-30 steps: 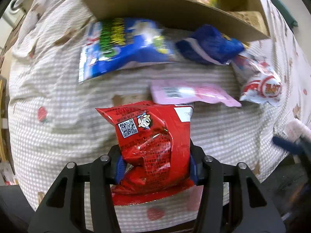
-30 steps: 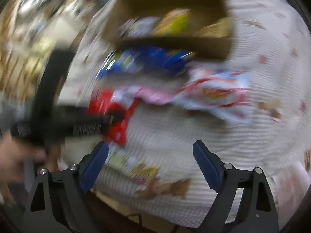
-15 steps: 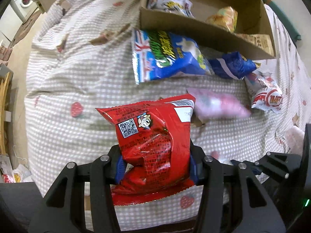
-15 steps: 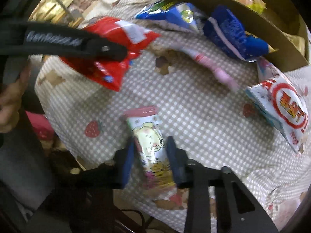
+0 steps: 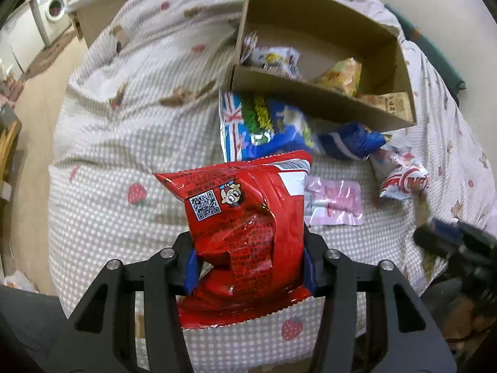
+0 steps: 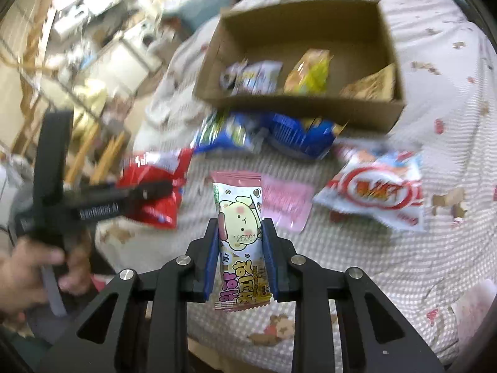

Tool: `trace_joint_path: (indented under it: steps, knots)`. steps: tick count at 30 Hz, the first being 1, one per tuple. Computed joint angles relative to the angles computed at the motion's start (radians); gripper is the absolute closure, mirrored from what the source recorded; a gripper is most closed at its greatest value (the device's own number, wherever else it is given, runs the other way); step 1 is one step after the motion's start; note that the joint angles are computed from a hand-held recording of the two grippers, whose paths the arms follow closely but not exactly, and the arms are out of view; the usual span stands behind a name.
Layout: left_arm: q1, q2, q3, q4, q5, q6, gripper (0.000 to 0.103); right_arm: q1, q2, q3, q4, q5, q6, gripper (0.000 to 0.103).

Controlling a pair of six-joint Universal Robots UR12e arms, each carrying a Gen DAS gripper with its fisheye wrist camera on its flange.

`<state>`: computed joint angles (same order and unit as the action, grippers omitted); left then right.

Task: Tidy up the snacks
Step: 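Grasp the red chip bag with the left gripper while the right grasps a pink cartoon candy packet, then carry the red chip bag and candy packet over the cardboard box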

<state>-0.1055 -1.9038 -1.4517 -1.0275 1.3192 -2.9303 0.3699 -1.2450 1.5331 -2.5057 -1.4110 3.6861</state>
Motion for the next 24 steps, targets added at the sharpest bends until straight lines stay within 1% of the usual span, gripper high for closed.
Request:
trace_joint_path:
  steps: [2, 4, 6, 8, 10, 11, 13, 15, 16, 18, 22, 24]
  knots:
    - [0.002, 0.008, -0.014, 0.033, 0.001, 0.024, 0.056, -0.004, -0.001, 0.002, -0.031, -0.006, 0.021, 0.075]
    - [0.005, 0.007, -0.021, 0.055, -0.016, 0.028, 0.056, -0.006, 0.007, -0.003, -0.069, -0.011, 0.033, 0.075]
    - [0.009, 0.005, -0.023, 0.067, -0.018, 0.028, 0.056, -0.003, 0.012, 0.006, -0.105, -0.01, 0.04, 0.075]
    - [0.011, 0.004, -0.02, 0.063, -0.026, 0.025, 0.056, -0.008, 0.016, 0.007, -0.131, 0.007, 0.053, 0.075]
    - [0.01, 0.004, -0.016, 0.061, -0.031, 0.04, 0.056, -0.01, 0.021, 0.005, -0.144, 0.019, 0.053, 0.075]
    - [0.007, 0.005, -0.016, 0.072, -0.025, 0.047, 0.056, -0.011, 0.021, 0.006, -0.147, 0.011, 0.053, 0.075]
    - [0.006, 0.005, -0.01, 0.081, -0.035, 0.045, 0.056, -0.018, 0.012, 0.017, -0.162, 0.018, 0.064, 0.075]
    - [0.006, 0.0, 0.005, 0.07, -0.046, 0.035, 0.056, -0.023, 0.007, 0.025, -0.184, 0.015, 0.088, 0.075]
    - [0.006, -0.003, 0.012, 0.067, -0.053, 0.042, 0.056, -0.026, 0.006, 0.028, -0.191, 0.012, 0.098, 0.075]
    - [0.004, -0.006, 0.02, 0.089, -0.045, 0.045, 0.056, -0.032, 0.004, 0.034, -0.201, 0.001, 0.12, 0.075]
    - [0.007, -0.03, 0.075, 0.056, -0.073, 0.017, 0.056, -0.049, 0.004, 0.042, -0.241, -0.01, 0.201, 0.075]
    - [0.007, -0.044, 0.104, 0.052, -0.082, 0.012, 0.056, -0.054, 0.005, 0.044, -0.268, -0.031, 0.231, 0.075]
